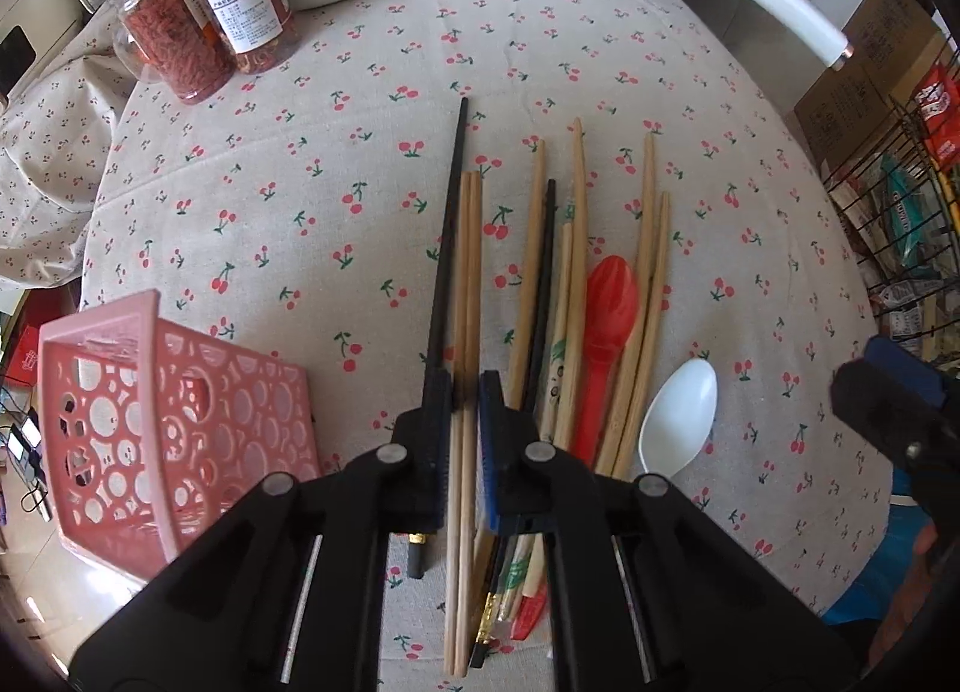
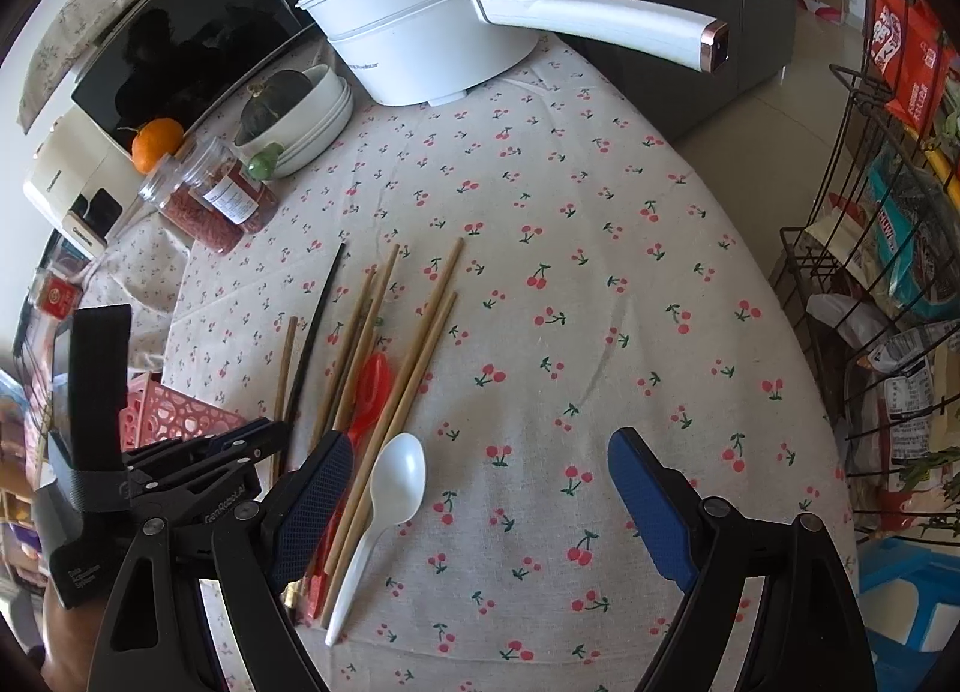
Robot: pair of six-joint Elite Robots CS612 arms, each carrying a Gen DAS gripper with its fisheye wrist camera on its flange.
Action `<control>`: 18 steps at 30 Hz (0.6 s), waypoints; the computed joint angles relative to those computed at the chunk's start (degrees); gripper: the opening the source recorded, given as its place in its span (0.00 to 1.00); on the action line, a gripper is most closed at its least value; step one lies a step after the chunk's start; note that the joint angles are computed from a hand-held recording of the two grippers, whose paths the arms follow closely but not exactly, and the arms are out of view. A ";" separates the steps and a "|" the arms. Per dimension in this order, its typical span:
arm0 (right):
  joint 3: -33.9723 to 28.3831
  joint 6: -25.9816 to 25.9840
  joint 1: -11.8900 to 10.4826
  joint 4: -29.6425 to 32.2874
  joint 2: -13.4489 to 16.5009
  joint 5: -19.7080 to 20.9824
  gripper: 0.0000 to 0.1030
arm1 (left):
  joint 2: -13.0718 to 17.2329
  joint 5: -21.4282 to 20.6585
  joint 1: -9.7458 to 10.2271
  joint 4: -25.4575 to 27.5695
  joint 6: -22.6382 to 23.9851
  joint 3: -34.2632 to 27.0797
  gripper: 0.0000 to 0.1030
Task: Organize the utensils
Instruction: 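Lower the left tool onto a wooden chopstick pair and close it, then lift the chopsticks with the left tool while the right tool grasps the white spoon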
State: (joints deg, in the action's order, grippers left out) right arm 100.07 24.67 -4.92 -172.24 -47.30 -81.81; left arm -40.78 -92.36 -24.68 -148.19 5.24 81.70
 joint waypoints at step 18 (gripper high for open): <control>-6.00 0.44 0.27 7.34 5.51 8.84 0.17 | -5.97 -18.67 5.15 -19.94 4.97 10.11 0.09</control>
State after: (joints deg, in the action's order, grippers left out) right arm 94.07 25.11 -4.65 -164.90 -41.79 -72.97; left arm -46.75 -111.04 -19.53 -168.13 10.21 91.81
